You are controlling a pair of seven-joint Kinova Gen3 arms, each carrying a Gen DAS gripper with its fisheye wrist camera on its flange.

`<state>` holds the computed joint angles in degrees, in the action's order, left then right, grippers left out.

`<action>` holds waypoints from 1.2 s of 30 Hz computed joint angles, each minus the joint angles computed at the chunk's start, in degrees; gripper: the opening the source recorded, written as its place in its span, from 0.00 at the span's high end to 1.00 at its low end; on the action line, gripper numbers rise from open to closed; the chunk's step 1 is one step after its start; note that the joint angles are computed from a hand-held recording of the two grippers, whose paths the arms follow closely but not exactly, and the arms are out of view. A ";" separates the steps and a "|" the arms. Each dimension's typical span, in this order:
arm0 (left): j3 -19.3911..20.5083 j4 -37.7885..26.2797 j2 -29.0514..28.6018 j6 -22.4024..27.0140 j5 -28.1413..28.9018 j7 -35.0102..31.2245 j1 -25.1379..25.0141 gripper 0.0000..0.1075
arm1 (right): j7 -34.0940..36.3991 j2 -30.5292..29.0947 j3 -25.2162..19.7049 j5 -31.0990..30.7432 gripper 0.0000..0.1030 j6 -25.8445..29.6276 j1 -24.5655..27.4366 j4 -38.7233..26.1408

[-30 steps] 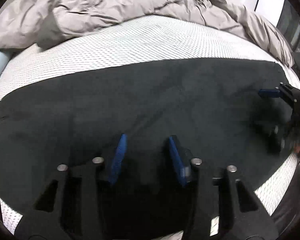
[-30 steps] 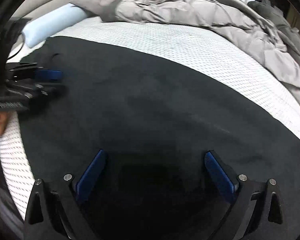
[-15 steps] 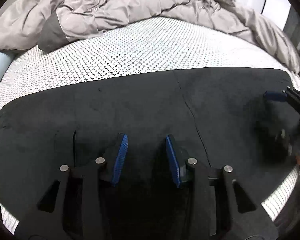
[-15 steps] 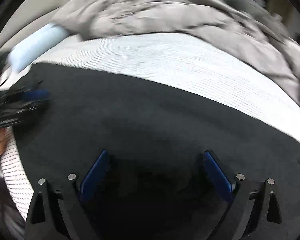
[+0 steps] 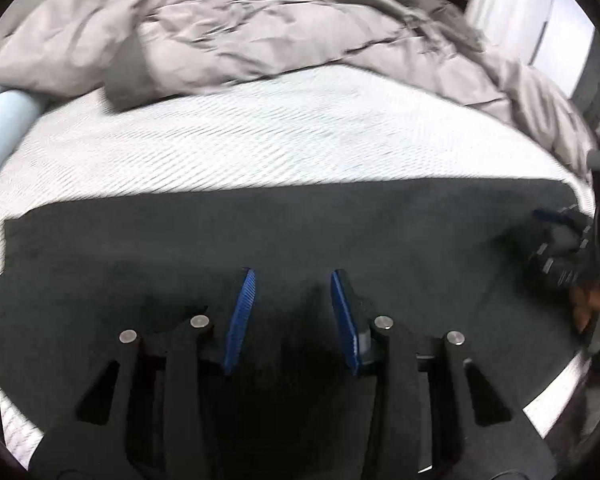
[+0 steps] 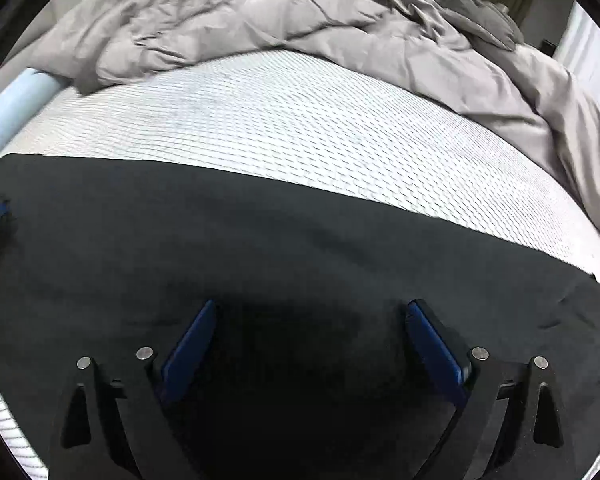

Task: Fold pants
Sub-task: 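Grasp the pants edge with the left tool while the right tool holds the waistband end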

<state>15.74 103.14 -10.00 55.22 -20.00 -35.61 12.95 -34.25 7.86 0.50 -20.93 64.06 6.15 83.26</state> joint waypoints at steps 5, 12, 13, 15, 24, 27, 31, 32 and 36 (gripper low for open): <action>-0.75 -8.44 11.51 -0.48 2.09 -4.06 2.12 0.67 | 6.29 -0.47 -1.22 -4.57 0.06 4.74 -0.31 0.69; -7.09 -8.55 13.33 4.93 -4.74 1.24 7.52 0.67 | 5.75 0.00 -0.62 -1.78 0.06 2.06 -1.61 1.53; -8.62 -7.26 12.71 5.60 -6.11 1.92 8.33 0.67 | 6.24 -0.08 -0.38 -1.68 0.06 2.06 -1.16 1.41; -9.16 -4.84 10.16 4.14 -6.05 3.84 7.21 0.68 | 6.57 -1.03 -0.25 -1.62 0.06 1.89 -0.83 2.30; -4.02 0.13 0.02 1.38 -4.07 0.84 -0.57 0.67 | 7.64 -1.63 0.35 -2.14 0.06 1.74 -0.40 3.28; -3.55 2.09 -2.51 6.40 -5.47 2.15 -3.23 0.68 | 8.15 -1.75 0.41 -2.35 0.06 1.57 -0.32 3.56; -6.32 7.07 -5.14 6.75 -4.78 1.92 -7.80 0.71 | 8.70 -1.92 0.46 -2.47 0.06 1.43 -0.29 3.90; -5.73 7.77 -6.21 7.66 -5.48 3.43 -9.80 0.72 | 8.71 -1.93 0.47 -2.49 0.06 1.41 -0.32 3.94; -5.64 9.55 -11.94 7.15 -4.03 3.41 -12.19 0.79 | 8.60 -2.03 0.46 -2.36 0.06 1.26 -0.51 4.09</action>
